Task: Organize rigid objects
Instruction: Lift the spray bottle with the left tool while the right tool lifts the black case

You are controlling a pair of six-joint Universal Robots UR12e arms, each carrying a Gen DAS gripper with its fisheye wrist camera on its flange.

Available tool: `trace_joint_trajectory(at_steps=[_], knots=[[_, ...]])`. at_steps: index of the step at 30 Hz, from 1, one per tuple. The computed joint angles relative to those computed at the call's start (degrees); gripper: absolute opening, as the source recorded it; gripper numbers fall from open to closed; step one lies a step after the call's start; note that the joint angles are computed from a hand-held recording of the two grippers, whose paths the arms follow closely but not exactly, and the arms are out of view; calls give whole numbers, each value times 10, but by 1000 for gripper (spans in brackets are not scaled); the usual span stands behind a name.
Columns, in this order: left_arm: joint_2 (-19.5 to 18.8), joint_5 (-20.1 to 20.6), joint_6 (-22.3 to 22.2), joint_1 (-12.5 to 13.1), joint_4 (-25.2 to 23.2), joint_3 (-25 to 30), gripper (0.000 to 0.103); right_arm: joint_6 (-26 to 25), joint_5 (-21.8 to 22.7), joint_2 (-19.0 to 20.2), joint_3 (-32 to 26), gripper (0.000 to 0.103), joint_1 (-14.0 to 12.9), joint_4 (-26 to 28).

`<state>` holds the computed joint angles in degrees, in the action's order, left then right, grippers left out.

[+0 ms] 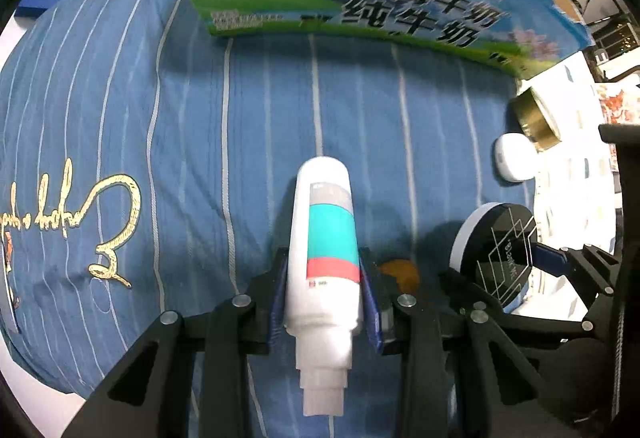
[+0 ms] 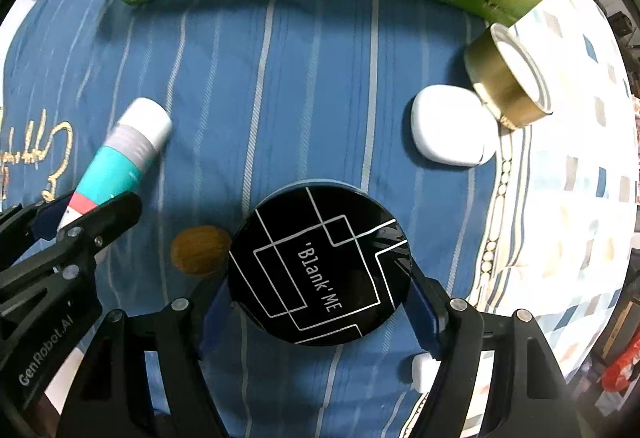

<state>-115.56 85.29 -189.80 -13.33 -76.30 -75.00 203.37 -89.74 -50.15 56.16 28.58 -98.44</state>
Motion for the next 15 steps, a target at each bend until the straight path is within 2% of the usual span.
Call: trace_joint_trajectory(at_steps=[1,6,11,15], knots=[[1,-1,-2,-1,1,2,30,-4,21,2,-10,77,-6,20],[-2,-6,0,-2,-21,20,30,-10,17,-6,-7,77,-5,14],[-19,-54,-22,18,-37,20,33,-9,32,8,-29,77,-8,54],[-42,-80,-44,29,-83,36,38,0,32,12,-27,77,-10,52]])
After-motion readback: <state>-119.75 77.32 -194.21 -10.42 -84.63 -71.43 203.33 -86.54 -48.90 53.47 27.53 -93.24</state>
